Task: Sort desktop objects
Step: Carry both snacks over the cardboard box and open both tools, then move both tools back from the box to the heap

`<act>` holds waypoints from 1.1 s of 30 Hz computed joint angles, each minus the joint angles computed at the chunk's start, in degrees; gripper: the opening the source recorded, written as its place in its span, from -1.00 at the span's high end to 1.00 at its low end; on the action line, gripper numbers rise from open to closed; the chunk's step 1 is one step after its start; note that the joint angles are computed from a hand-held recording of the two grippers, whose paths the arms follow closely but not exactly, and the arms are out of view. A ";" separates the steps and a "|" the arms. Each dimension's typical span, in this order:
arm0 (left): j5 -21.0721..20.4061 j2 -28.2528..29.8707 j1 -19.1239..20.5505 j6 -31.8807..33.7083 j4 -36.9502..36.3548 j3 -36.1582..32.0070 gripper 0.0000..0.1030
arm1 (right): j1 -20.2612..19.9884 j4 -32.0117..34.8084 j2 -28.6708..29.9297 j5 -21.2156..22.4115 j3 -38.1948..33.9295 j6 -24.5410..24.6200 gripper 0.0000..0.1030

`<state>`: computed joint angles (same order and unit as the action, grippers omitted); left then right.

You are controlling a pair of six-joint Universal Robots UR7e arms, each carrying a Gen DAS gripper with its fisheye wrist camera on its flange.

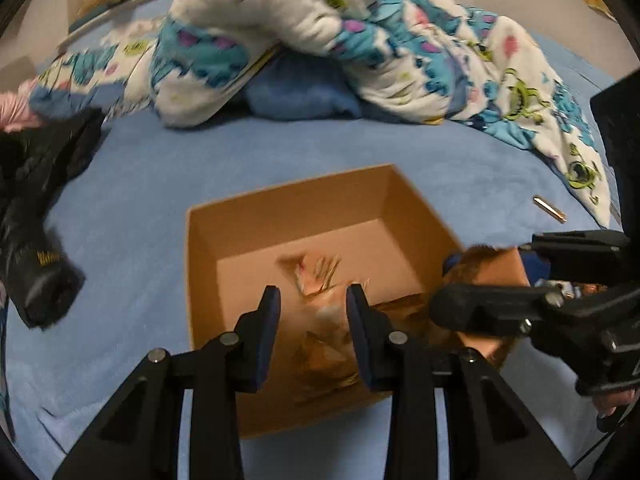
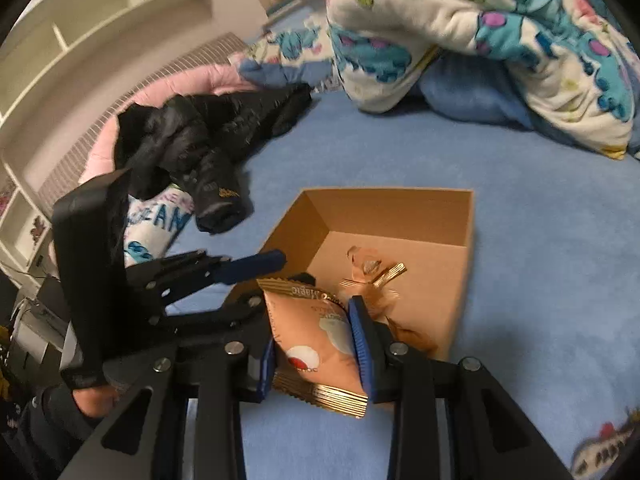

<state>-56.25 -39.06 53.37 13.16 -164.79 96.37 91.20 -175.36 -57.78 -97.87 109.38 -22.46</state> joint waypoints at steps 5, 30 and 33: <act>-0.98 -0.14 1.39 -0.42 -2.73 1.48 0.13 | -0.01 -0.34 3.64 -0.71 -2.84 0.98 0.32; 14.32 -6.40 -14.14 -9.37 -32.43 24.30 -1.00 | 4.65 -35.93 -11.23 -5.63 20.42 -5.84 -1.00; 14.08 -8.79 -18.98 -18.47 -29.76 28.54 -1.00 | 5.98 -41.74 -17.85 -9.97 27.84 -9.08 -1.00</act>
<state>-42.17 -47.85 34.39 -5.31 -194.56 124.92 97.17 -217.10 -75.63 -107.84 137.22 -31.54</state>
